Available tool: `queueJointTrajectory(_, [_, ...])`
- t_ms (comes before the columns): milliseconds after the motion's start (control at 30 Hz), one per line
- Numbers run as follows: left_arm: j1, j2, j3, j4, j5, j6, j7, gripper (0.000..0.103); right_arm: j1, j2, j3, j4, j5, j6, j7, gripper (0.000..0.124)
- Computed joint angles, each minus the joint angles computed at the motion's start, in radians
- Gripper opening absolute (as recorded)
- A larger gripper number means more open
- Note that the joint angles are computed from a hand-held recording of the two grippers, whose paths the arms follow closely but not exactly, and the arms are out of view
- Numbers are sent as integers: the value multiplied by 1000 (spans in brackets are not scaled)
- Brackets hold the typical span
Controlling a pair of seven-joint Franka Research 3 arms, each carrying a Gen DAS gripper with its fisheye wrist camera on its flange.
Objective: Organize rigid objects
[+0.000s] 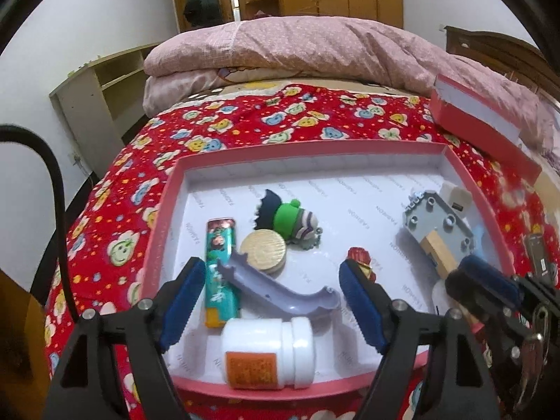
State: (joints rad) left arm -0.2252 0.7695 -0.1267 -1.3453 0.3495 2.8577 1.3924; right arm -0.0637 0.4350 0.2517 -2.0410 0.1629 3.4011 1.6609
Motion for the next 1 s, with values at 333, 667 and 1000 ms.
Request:
queueJointTrajectory(333, [26, -132, 13, -182, 7, 82, -45, 82, -33, -32, 37, -44, -84, 49, 66, 46])
queueJointTrajectory(667, [66, -289, 9, -416, 41, 146, -95, 82, -12, -131, 34, -136, -118, 28, 115, 50])
queueJointTrajectory(1000, [53, -370, 14, -579, 60, 181, -114, 82, 274, -239, -194, -258, 77, -41, 16, 50])
